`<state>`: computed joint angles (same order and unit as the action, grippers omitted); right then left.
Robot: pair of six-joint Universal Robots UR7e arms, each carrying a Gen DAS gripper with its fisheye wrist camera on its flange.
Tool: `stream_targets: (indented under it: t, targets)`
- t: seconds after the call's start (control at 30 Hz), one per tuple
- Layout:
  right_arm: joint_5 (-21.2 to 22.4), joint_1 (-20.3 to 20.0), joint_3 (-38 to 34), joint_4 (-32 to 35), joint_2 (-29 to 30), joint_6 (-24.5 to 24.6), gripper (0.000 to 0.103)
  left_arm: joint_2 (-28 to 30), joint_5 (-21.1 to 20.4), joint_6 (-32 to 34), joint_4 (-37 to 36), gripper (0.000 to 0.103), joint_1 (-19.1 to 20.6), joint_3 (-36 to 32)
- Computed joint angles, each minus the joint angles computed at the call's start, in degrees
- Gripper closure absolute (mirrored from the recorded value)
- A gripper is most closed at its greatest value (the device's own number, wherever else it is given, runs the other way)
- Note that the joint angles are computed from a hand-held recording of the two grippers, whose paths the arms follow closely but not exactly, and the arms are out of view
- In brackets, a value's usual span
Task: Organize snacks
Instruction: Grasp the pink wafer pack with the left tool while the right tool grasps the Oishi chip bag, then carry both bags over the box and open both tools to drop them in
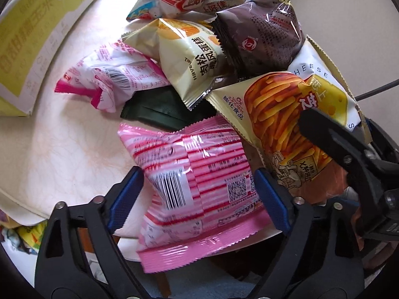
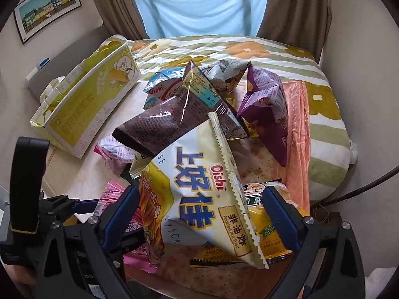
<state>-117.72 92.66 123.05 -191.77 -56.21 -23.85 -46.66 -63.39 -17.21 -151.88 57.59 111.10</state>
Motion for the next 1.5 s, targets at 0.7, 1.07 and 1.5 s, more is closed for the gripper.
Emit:
stream_targets:
  t: [0.7,1.07,1.5]
  targets:
    - [0.8,2.1,2.6,-1.6,-2.6,-0.6,0.052,-6.9,3.0,-1.1,0.0,0.034,-4.6,4.7]
    - [-2.4,9.2,1.2,-3.0,-4.6,2.9,0.054,-17.0,7.0,2.1,-1.6,0.034,-7.7,7.3]
    - [-6.3,19.5,-16.6,-0.9,10.3,8.4,0.054,-24.5,8.1,18.4,0.3,0.034,1.6,-3.2]
